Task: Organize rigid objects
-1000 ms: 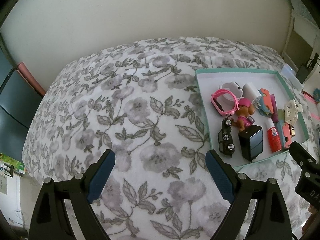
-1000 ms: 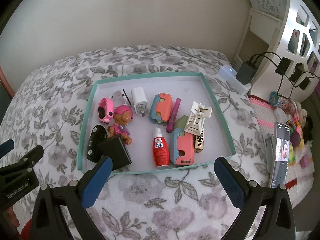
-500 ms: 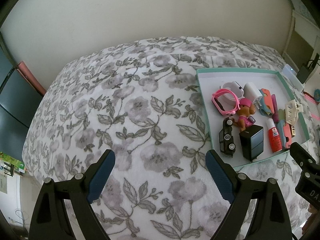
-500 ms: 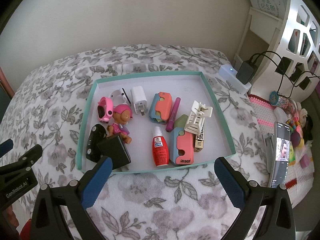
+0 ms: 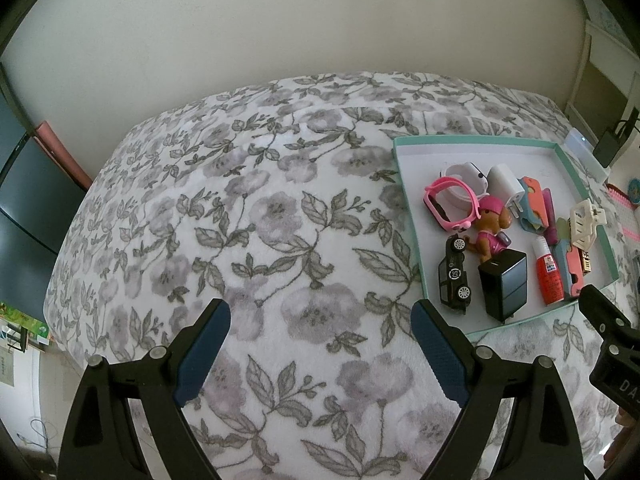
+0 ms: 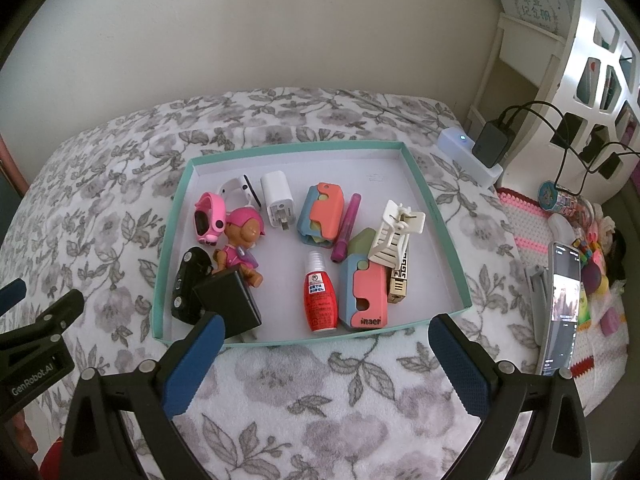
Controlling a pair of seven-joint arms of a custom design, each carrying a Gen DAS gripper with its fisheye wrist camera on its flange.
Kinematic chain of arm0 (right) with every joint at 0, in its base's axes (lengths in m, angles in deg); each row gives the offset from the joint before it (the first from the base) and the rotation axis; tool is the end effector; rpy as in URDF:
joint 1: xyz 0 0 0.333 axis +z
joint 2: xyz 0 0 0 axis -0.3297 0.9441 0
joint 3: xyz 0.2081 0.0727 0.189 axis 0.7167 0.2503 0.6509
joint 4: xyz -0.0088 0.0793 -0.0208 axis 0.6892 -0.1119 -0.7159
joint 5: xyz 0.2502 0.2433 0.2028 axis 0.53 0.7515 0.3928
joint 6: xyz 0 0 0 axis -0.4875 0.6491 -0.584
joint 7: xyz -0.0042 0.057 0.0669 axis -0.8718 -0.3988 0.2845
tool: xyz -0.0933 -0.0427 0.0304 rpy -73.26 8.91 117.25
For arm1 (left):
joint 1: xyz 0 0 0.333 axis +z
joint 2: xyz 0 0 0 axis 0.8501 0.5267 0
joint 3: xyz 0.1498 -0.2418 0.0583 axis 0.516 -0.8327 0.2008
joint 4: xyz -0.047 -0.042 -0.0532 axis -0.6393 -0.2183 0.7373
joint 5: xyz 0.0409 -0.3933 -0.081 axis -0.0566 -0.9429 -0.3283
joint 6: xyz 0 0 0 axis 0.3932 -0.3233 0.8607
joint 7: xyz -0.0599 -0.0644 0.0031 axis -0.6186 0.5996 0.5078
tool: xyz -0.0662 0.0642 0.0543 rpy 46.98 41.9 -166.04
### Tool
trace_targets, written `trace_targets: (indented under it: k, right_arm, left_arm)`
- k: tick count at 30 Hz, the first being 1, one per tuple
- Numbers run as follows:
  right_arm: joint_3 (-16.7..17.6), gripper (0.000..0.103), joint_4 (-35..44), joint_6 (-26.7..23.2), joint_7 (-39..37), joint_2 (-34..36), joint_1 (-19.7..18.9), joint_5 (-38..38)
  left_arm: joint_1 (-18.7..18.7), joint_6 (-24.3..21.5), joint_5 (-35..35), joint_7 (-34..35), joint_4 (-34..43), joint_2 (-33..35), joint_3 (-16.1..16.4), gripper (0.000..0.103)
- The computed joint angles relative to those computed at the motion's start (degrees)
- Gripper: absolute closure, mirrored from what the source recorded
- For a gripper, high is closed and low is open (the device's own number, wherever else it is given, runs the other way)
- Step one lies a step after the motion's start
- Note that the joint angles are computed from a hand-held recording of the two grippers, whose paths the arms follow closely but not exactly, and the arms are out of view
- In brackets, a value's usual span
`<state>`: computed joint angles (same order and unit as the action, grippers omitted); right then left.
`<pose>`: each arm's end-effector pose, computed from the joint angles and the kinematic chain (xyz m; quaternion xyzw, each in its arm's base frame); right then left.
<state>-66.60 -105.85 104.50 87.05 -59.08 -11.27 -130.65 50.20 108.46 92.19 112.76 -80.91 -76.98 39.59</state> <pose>0.4883 0.1249 0.3679 -0.5961 0.7491 -0.2484 0.1473 0.5422 -0.1848 0.3769 -0.6177 0.7405 -0.1442 0.2220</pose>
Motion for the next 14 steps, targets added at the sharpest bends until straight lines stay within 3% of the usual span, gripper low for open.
trace_targets:
  k: [11,14]
  right_arm:
    - [0.1,0.0,0.2,-0.6,-0.2,0.2,0.2,0.3]
    - [0.1,0.0,0.3,-0.6,-0.2,0.2,0.2,0.3]
  left_arm:
    - [0.1,0.0,0.6,-1.9,-0.6,-0.4,0.0,0.011]
    - [0.2,0.8,-2.0,0.2,-0.8,-0.4,-0.1,0.011]
